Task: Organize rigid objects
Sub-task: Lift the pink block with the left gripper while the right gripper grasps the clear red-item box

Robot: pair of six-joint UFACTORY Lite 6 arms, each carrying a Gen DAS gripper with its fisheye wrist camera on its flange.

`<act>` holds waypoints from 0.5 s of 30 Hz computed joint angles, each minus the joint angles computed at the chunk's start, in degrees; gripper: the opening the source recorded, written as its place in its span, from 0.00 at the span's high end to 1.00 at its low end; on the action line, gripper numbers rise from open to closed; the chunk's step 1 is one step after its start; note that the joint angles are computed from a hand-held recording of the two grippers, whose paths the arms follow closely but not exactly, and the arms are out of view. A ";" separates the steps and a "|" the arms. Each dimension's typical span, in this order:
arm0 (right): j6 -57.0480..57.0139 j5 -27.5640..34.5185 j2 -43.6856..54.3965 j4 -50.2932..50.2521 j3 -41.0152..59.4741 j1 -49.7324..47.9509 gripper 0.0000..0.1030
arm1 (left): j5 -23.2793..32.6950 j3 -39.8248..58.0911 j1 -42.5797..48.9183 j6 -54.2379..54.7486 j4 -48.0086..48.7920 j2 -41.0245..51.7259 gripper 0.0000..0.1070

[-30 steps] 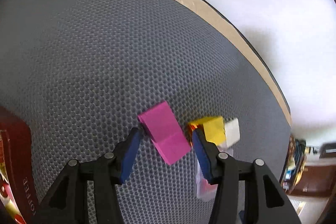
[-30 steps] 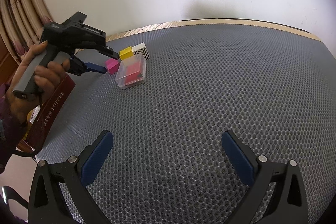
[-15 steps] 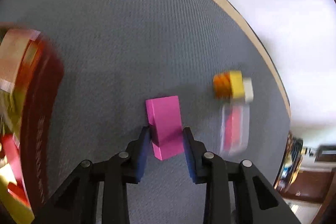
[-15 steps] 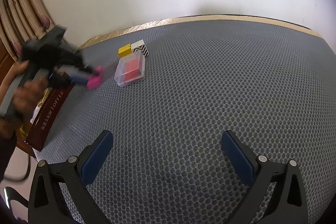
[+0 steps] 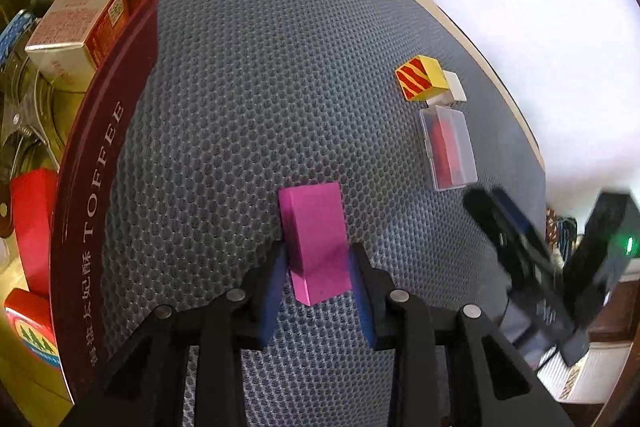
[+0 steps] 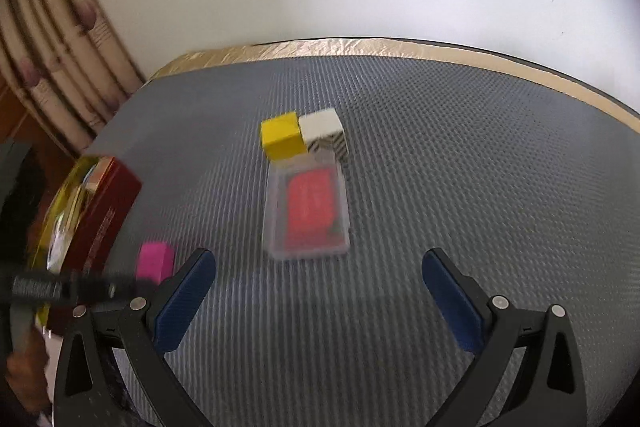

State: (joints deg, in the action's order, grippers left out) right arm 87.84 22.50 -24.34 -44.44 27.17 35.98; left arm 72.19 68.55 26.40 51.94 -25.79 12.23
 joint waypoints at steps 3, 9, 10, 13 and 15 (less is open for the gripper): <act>1.86 -1.24 8.19 -4.46 4.52 -1.53 0.00 | -2.04 -5.39 -2.13 -0.59 -1.14 -4.31 0.69; 3.11 2.19 20.73 -9.67 11.68 0.54 0.32 | -2.45 -7.74 -3.08 -0.26 -2.17 -6.30 0.69; 3.60 2.82 20.78 -10.22 11.79 1.25 0.38 | -2.32 -7.63 -2.74 0.20 -2.19 -6.16 0.69; 4.40 2.77 16.73 -9.64 8.76 1.60 0.51 | -1.71 -7.04 -1.99 0.17 -2.88 -5.47 0.69; 8.53 4.28 12.30 -10.51 4.85 4.07 0.51 | -1.67 -7.18 -1.21 1.75 -3.13 -5.34 0.69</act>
State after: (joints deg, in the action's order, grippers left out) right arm 96.37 26.78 -12.04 -54.95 32.01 40.05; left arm 70.53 61.37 25.18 53.68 -28.92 6.89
